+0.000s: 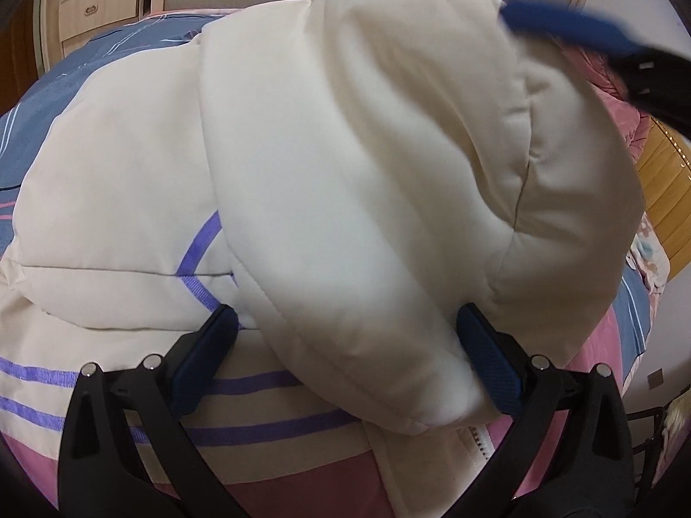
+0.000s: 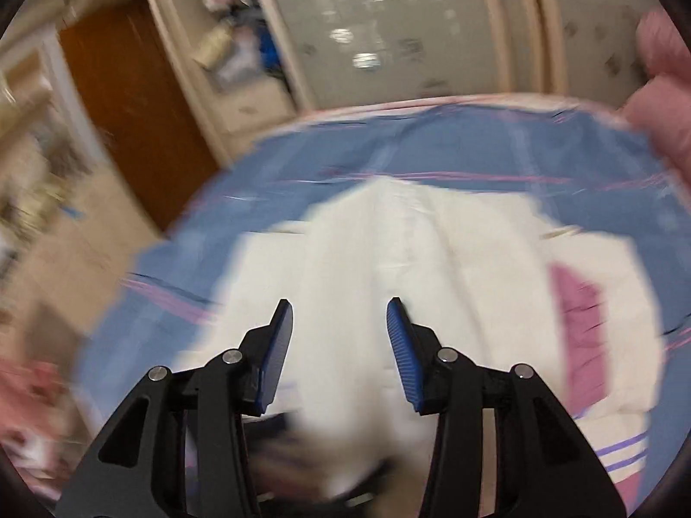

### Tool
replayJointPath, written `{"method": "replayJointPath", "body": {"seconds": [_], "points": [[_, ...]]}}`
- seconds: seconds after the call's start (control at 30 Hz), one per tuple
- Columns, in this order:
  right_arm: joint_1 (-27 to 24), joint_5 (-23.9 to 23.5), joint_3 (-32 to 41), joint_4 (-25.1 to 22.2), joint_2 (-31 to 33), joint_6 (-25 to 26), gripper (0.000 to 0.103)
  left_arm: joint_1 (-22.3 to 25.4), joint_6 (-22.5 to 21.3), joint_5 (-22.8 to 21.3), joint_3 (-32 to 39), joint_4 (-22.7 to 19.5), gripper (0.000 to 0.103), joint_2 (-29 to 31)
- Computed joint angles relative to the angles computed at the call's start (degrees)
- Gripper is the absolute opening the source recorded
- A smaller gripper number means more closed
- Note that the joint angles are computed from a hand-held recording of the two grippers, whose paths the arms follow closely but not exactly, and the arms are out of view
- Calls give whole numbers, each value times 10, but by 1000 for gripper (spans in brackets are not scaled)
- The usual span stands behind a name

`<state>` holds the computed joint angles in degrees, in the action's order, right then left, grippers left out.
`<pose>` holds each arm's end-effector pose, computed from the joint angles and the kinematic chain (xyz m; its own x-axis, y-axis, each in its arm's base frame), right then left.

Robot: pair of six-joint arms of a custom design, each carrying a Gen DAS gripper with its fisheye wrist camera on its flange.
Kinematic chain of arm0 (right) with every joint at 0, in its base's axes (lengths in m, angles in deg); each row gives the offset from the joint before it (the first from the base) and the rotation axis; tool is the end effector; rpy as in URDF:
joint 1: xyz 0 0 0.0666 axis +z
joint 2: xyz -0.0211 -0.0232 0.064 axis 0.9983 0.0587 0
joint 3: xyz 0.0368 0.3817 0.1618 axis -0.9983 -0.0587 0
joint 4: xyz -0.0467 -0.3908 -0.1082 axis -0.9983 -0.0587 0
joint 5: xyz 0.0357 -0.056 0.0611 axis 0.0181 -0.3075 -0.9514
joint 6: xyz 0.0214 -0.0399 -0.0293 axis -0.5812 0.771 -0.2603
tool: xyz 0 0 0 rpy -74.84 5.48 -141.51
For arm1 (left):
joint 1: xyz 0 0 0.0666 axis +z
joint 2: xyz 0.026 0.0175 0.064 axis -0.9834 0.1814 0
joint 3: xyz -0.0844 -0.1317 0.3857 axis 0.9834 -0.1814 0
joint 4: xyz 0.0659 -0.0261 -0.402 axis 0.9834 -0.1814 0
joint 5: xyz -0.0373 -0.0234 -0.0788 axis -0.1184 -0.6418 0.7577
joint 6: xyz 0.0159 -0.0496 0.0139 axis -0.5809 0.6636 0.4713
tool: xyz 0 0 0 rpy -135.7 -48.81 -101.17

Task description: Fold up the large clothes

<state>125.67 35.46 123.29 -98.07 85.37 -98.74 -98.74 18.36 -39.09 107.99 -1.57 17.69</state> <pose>0.4720 0.3795 0.6002 -0.7212 -0.0569 -0.6904 -0.3306 0.9041 0.2708 0.4453 -0.1585 0.4458 -0.8091 -0.0394 -0.5864 0.1369 0.9577 -0.2532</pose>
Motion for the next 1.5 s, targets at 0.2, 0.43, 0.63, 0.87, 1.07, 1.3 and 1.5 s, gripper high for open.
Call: {"method": "replayJointPath", "body": {"seconds": [0.2, 0.43, 0.63, 0.87, 1.07, 1.3, 1.5], "points": [[-43, 86, -85, -26, -5, -36, 45, -22, 3, -28, 0, -7, 101, -5], [-54, 90, -180, 69, -41, 1, 46, -43, -5, -68, -2, -9, 101, -6], [-53, 75, -220, 85, -86, 3, 55, -45, -2, -86, 8, -39, 101, -19], [-53, 76, -276, 93, -117, 24, 63, -46, -29, -117, -1, -42, 101, -37], [-43, 101, -282, 98, -113, 21, 63, -40, -21, -102, -7, -39, 101, -32], [-30, 104, -311, 123, -164, -10, 62, -45, -45, -153, 1, -63, 101, -57], [-14, 121, -342, 149, -201, 6, 56, 3, -27, -163, -18, -78, 101, -85]]}}
